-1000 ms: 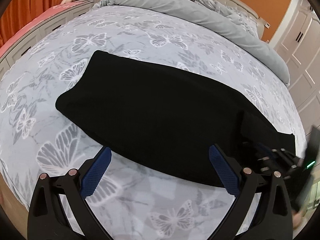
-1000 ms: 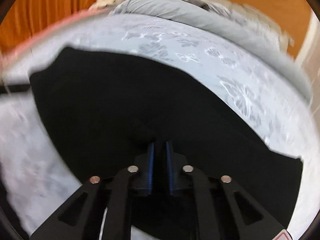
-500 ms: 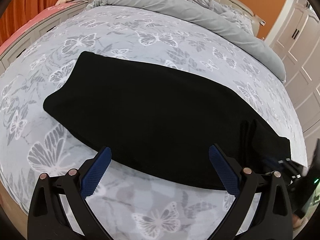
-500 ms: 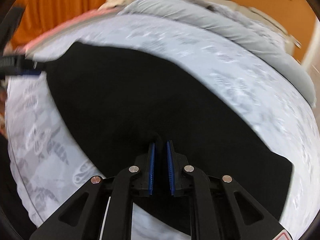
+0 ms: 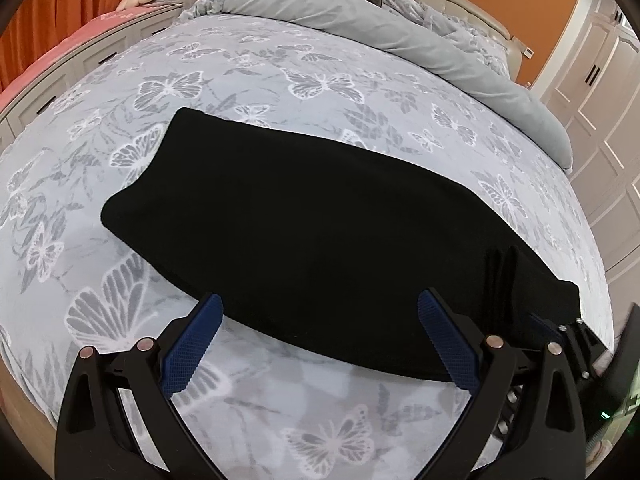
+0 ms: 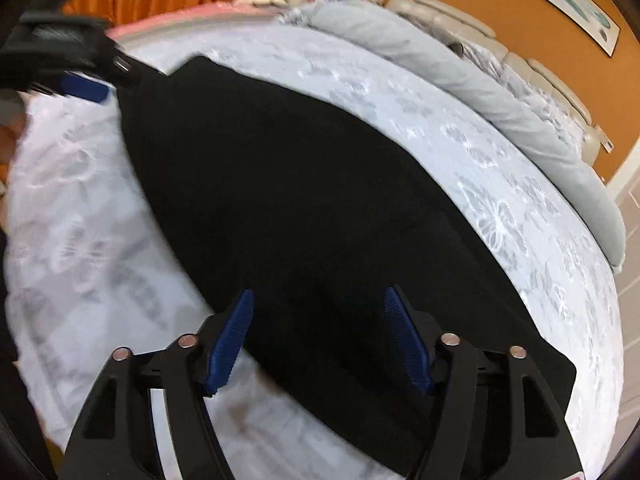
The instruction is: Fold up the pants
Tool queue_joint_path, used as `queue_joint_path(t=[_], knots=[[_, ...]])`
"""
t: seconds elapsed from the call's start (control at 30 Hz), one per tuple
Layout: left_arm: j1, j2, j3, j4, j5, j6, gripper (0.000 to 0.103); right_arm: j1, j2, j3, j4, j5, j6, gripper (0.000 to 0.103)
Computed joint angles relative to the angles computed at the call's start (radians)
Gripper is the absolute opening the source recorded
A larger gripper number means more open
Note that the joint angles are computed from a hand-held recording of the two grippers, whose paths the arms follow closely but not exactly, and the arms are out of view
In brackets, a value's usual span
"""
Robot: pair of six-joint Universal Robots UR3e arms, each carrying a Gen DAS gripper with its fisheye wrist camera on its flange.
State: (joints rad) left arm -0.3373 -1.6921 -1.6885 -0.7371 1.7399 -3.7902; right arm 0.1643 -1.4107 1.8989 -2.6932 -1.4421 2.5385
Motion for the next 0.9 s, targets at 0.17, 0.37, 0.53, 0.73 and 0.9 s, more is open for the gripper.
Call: queue_joint_path(t=[0.17,0.37,0.53,0.73,0.9], knots=[[0.021,0.036,-0.037,0.002,-0.007,0.0,0.096,-0.075,0.053,-0.146,0.139,0.112,0.137,0.014],[0.072,0.109,-0.111,0.019,-0.028,-0.007,0.096,-0.106,0.055,-0.269,0.168,0.325,0.31,0.014],[0.095,0.142,-0.146,0.022,-0.032,0.008,0.096,0.061,0.236,-0.423,0.238,0.222,0.29,0.017],[0.17,0.217,-0.212,0.024,-0.08,0.029,0.096,0.009,0.126,-0.322,0.243,0.27,0.231,0.025],[0.171,0.217,-0.201,0.023,-0.08,0.013,0.096,-0.128,0.023,-0.247,0.147,0.246,0.34,0.01]])
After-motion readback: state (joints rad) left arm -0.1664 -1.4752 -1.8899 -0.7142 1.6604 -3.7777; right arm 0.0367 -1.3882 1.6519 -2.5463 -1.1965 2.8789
